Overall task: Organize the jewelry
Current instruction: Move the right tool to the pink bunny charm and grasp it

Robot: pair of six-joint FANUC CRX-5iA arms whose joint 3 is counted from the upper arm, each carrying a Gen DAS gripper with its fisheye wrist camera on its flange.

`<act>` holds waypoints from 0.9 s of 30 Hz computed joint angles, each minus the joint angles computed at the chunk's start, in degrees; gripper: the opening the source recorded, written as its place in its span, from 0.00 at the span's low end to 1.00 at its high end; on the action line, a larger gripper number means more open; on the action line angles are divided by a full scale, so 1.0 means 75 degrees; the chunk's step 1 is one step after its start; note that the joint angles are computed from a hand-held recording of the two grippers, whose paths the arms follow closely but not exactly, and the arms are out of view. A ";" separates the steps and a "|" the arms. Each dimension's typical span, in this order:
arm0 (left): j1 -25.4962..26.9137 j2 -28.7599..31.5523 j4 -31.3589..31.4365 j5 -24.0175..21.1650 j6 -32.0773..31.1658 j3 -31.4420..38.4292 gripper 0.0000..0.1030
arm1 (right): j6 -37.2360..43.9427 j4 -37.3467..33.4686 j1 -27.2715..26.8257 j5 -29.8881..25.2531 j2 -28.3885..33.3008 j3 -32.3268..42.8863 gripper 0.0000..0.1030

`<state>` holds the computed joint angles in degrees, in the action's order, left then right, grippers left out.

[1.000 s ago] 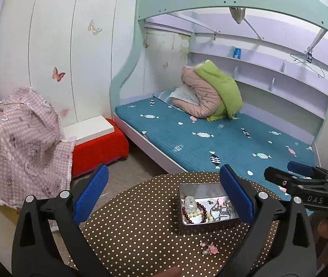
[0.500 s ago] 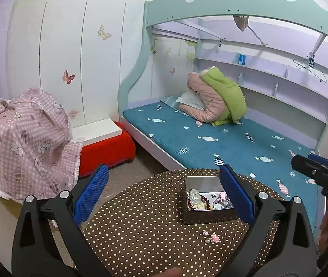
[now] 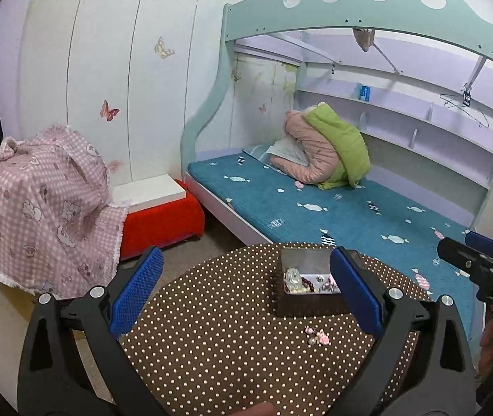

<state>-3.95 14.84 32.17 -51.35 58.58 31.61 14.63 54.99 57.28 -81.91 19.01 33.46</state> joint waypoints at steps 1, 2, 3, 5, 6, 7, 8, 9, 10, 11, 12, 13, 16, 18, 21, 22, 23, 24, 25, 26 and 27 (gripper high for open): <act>0.0007 -0.0042 -0.0023 0.0022 -0.0024 -0.0062 0.94 | 0.0003 0.0001 0.0010 -0.0008 0.0010 0.0004 0.92; 0.0009 -0.0111 -0.0046 0.0076 -0.0063 -0.0178 0.94 | 0.0009 0.0002 0.0028 -0.0022 0.0022 0.0000 0.92; 0.0013 -0.0146 -0.0047 0.0103 -0.0078 -0.0242 0.94 | 0.0011 0.0007 0.0044 -0.0041 0.0039 0.0001 0.92; 0.0023 -0.0189 -0.0078 0.0091 -0.0057 -0.0324 0.94 | 0.0007 -0.0019 0.0069 -0.0083 0.0060 -0.0030 0.92; 0.0028 -0.0213 -0.0091 0.0096 -0.0054 -0.0377 0.94 | 0.0000 -0.0056 0.0074 -0.0083 0.0058 -0.0048 0.92; 0.0030 -0.0252 -0.0106 0.0118 -0.0061 -0.0463 0.94 | 0.0000 -0.0135 0.0068 -0.0087 0.0051 -0.0090 0.92; 0.0031 -0.0273 -0.0137 0.0118 -0.0061 -0.0513 0.94 | 0.0008 -0.0223 0.0060 -0.0105 0.0047 -0.0129 0.92; 0.0035 -0.0280 -0.0165 0.0102 -0.0060 -0.0540 0.94 | 0.0018 -0.0326 0.0050 -0.0121 0.0044 -0.0166 0.92; 0.0038 -0.0293 -0.0217 0.0068 -0.0052 -0.0586 0.94 | 0.0045 -0.0497 0.0025 -0.0130 0.0044 -0.0201 0.92; 0.0057 -0.0296 -0.0221 0.0059 -0.0078 -0.0628 0.94 | 0.0071 -0.0669 0.0000 -0.0110 0.0038 -0.0247 0.92; 0.0059 -0.0302 -0.0260 0.0044 -0.0078 -0.0674 0.94 | 0.0096 -0.0843 -0.0025 -0.0081 0.0032 -0.0306 0.92; 0.0056 -0.0287 -0.0332 0.0000 -0.0037 -0.0681 0.94 | 0.0146 -0.0997 -0.0045 -0.0053 0.0032 -0.0345 0.92; 0.0080 -0.0186 -0.0440 -0.0145 0.0065 -0.0650 0.94 | 0.0425 -0.1574 -0.0174 0.0097 0.0068 -0.0431 0.92; 0.0077 -0.0112 -0.0515 -0.0231 0.0104 -0.0593 0.94 | 0.0589 -0.1949 -0.0271 0.0192 0.0143 -0.0440 0.92; 0.0049 0.0024 -0.0636 -0.0418 0.0116 -0.0493 0.94 | 0.0722 -0.2284 -0.0374 0.0432 0.0168 -0.0511 0.92; 0.0027 0.0051 -0.0696 -0.0458 0.0130 -0.0487 0.94 | 0.0863 -0.2453 -0.0426 0.0482 0.0233 -0.0458 0.92; 0.0016 0.0069 -0.0738 -0.0487 0.0142 -0.0487 0.94 | 0.0971 -0.2554 -0.0461 0.0514 0.0278 -0.0417 0.92; 0.0003 0.0102 -0.0789 -0.0537 0.0167 -0.0468 0.94 | 0.1059 -0.2637 -0.0490 0.0529 0.0337 -0.0353 0.92; -0.0012 0.0143 -0.0840 -0.0584 0.0202 -0.0447 0.94 | 0.1179 -0.2780 -0.0536 0.0550 0.0416 -0.0267 0.92; -0.0019 0.0160 -0.0866 -0.0603 0.0221 -0.0446 0.94 | 0.1292 -0.2910 -0.0578 0.0547 0.0497 -0.0175 0.92; -0.0030 0.0198 -0.0906 -0.0642 0.0254 -0.0418 0.94 | 0.1386 -0.3007 -0.0613 0.0559 0.0572 -0.0098 0.92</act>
